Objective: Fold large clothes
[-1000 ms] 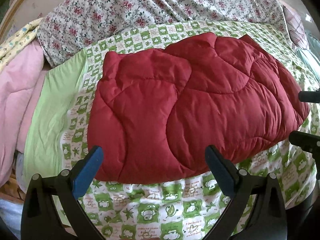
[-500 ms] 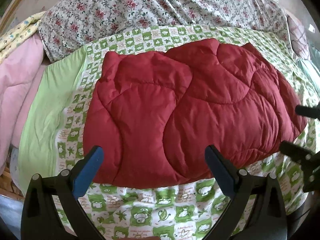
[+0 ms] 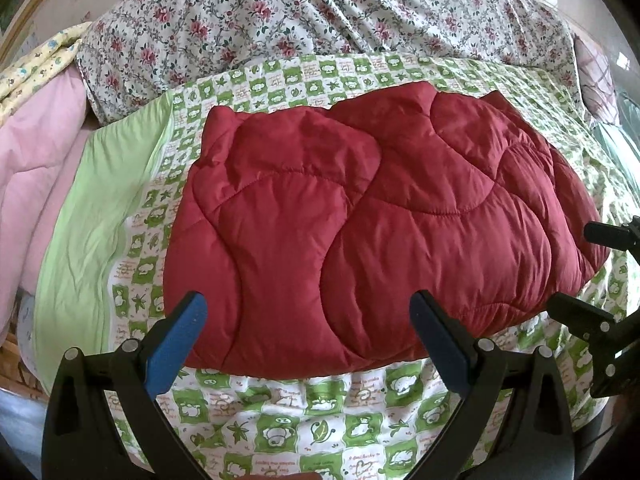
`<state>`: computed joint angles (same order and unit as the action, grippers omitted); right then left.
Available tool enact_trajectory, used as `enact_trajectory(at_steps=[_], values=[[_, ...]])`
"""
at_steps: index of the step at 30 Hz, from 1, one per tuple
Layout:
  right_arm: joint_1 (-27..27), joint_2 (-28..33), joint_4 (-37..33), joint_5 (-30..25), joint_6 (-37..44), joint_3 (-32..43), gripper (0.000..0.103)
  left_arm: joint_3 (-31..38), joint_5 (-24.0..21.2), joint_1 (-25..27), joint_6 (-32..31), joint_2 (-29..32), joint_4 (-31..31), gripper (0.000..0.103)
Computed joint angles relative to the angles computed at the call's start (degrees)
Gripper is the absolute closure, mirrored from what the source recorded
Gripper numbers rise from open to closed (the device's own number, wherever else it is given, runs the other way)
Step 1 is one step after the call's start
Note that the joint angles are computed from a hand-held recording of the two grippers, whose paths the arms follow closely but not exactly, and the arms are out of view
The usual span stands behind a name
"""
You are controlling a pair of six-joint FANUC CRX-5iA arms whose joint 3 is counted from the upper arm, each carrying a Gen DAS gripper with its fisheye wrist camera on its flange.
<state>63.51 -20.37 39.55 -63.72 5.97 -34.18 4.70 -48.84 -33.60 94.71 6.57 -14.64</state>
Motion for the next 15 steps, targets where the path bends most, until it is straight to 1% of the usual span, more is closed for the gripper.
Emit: enact_trajectory(at_steps=[15], values=[[0.1,0.4,0.1,0.1,0.0,0.4,0.003,0.0,0.0,-0.2,0.4,-0.1,0.0,0.001]])
